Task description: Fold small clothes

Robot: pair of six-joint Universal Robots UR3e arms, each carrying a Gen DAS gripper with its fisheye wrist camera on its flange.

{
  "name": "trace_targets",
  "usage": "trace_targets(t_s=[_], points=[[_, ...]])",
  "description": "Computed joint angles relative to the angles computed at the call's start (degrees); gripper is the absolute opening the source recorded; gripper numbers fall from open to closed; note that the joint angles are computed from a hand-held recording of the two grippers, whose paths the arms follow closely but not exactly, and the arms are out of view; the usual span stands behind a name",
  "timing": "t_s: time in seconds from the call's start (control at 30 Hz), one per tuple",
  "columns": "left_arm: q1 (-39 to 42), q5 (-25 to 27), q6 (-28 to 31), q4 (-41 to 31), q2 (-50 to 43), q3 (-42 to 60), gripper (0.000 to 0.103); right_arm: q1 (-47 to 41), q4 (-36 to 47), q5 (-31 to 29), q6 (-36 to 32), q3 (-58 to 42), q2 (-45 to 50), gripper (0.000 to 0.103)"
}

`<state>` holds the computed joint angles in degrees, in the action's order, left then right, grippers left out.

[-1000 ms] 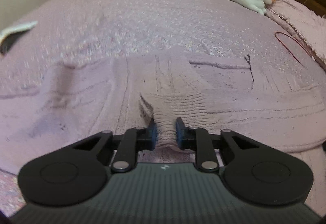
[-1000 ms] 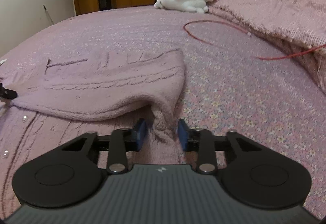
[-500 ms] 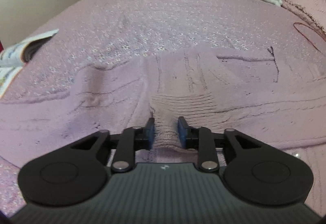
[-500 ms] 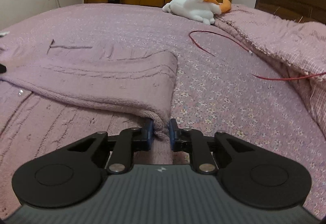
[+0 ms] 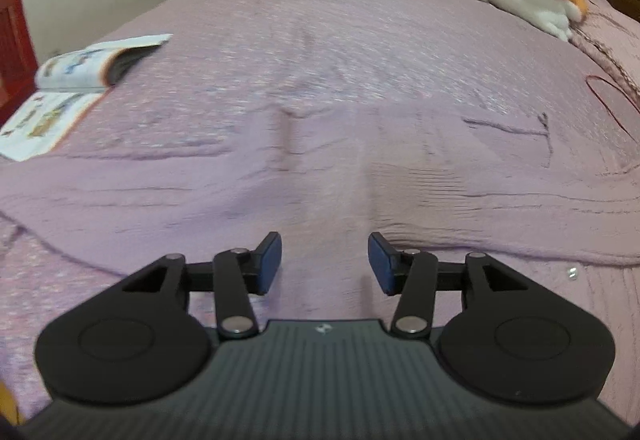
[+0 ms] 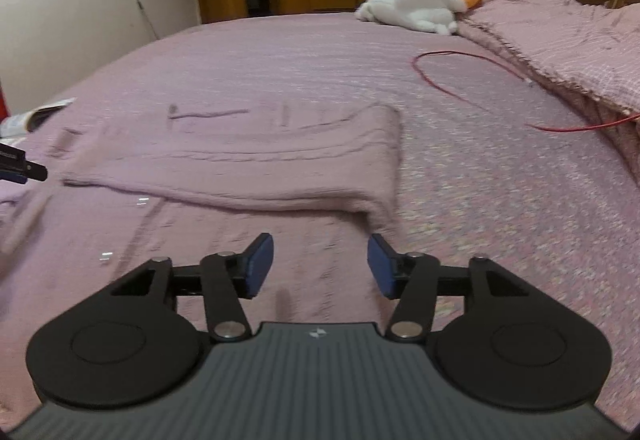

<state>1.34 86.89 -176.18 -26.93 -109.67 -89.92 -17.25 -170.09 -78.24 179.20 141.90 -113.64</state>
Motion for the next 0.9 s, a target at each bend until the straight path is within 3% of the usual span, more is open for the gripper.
trace_targets(t_s=[0.2,0.4,0.57,0.73,0.8,0.9], points=[[8.0,0.0,0.6,1.3,5.9,-6.2,0.059,5.7,1.6,-1.9,3.4,-0.5,-0.5,0.07],[17.5,-4.0,-2.7,1.6,8.0,-9.9,0.06,11.1,0.0,-6.1,7.4,-1.4,4.0,0.071],[21.2,-3.6,-5.9,3.7,5.5,-10.1,0.06,12.7,-0.9,-8.1,8.9,-1.7,7.4,0.071],[26.3,-10.1,-10.1,7.4,3.0,-11.1,0.061,15.5,-4.4,-11.3,10.0,-2.0,11.1,0.075],[27.9,-13.1,-10.5,8.3,1.6,-10.3,0.069,16.6,-5.3,-12.3,10.4,-2.4,12.4,0.079],[28.2,-14.3,-10.9,8.7,-0.9,-7.8,0.07,18.2,-6.1,-14.2,10.9,-3.3,14.3,0.081]])
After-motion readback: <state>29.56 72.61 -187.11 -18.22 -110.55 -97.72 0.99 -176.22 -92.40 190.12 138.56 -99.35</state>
